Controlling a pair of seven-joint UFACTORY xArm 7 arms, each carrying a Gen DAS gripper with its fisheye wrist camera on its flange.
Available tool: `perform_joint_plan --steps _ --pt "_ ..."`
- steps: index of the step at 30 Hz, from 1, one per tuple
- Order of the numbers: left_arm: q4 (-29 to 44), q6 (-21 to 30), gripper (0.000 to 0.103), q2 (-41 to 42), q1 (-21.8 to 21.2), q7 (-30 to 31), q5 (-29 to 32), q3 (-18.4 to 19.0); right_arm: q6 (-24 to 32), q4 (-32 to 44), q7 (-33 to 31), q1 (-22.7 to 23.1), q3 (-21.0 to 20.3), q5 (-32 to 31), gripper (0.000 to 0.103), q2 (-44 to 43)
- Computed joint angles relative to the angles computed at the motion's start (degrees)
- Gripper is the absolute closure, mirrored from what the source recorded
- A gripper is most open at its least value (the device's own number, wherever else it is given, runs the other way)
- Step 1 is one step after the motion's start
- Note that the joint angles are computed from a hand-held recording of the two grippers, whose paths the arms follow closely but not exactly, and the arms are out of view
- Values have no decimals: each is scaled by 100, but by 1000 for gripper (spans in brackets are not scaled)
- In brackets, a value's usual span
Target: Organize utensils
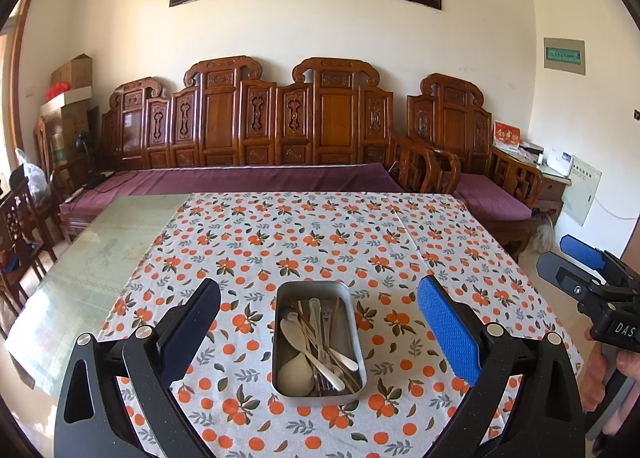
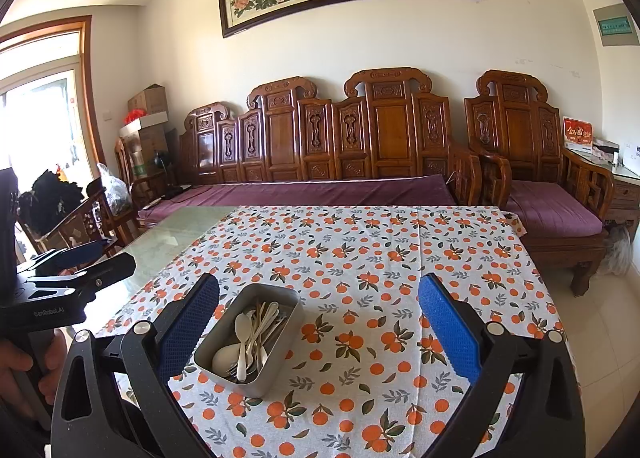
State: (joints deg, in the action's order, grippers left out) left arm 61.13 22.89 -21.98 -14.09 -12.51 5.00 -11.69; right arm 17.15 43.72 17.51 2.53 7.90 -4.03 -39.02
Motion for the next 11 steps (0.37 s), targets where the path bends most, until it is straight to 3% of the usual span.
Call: perform_joint_plan --steps 11 --pt "18 20 8 1 -9 6 16 2 -9 -10 1 11 -16 -8 3 -3"
